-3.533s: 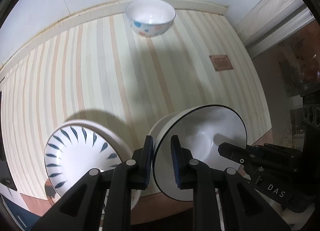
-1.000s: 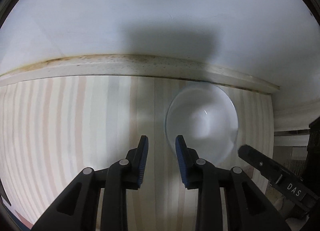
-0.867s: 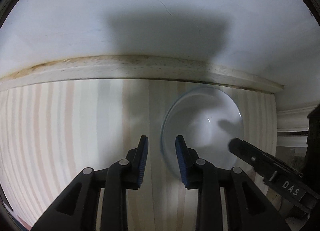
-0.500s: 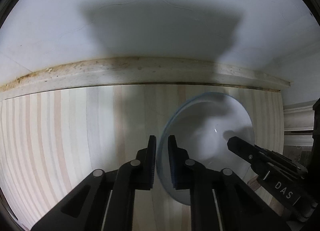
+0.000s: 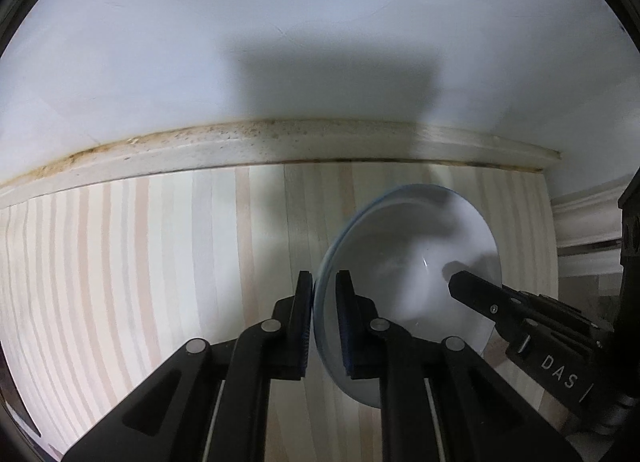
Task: Organize plates and bowls
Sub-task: 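Grip the polka-dot bowl rim together with the held bowls and lift, then lower the bowl stack onto the counter beside the plates and open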
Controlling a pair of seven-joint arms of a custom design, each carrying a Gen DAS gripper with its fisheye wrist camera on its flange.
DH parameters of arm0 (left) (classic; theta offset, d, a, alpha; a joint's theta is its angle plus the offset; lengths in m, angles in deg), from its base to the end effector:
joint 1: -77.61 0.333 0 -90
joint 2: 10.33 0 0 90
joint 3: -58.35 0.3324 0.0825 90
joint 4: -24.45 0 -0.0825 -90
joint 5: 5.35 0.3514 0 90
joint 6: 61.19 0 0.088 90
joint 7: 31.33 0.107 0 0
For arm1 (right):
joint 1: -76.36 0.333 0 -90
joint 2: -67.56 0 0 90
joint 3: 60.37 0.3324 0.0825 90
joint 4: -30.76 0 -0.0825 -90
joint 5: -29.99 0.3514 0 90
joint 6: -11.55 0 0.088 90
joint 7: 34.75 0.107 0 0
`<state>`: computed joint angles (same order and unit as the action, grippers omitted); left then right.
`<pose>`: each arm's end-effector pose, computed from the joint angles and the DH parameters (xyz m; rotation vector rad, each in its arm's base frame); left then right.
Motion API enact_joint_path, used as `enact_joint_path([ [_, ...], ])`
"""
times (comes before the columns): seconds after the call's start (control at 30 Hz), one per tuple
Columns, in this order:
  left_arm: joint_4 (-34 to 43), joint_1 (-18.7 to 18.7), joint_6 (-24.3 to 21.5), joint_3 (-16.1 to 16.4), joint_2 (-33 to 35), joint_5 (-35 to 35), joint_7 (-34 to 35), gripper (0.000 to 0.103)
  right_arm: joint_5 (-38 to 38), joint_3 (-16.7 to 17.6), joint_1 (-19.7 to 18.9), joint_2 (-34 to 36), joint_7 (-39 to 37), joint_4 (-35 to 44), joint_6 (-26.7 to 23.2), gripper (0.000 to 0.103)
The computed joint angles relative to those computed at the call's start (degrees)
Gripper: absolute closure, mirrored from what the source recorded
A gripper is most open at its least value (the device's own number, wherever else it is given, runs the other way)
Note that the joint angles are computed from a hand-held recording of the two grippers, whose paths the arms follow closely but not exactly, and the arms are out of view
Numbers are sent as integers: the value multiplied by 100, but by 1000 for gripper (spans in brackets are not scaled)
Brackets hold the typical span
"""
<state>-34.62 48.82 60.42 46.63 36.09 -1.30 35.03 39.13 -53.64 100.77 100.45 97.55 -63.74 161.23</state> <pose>0.6263 -0.4512 0.4165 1.9165 -2.4380 0.4752 0.6090 0.3469 0.3556 -1.5664 2.2348 0.1493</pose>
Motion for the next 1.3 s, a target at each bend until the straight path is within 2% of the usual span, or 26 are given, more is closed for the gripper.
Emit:
enact_joint_path([
  [0.2, -1710, 104, 769, -81, -1170, 103, -19, 93, -227, -59, 268, -723, 265, -698, 104, 93],
  [0.37, -2646, 168, 1109, -193, -1862, 139, -80, 93, -485, -35, 493, -1410, 657, -1376, 244, 93],
  [0.53, -3859, 302, 1564, -334, -2726, 54, -123, 93, -706, 110, 702, -2061, 1131, -2052, 372, 93],
  [0.73, -4934, 339, 1892, -504, -3511, -58, -190, 93, -1015, 348, 948, -2735, 1806, -2744, 410, 93],
  [0.97, -5720, 318, 2060, -654, -4025, -218, -137, 93, -970, 627, 1110, -3063, 2259, -3347, 641, 93],
  [1.1, -5911, 280, 2048, -701, -4052, -283, -92, 93, -941, 710, 1187, -3176, 2434, -3624, 765, 93],
  [1.3, -6048, 196, 1937, -744, -4019, -297, -99, 93, -623, 753, 1221, -3153, 2289, -3894, 928, 93],
])
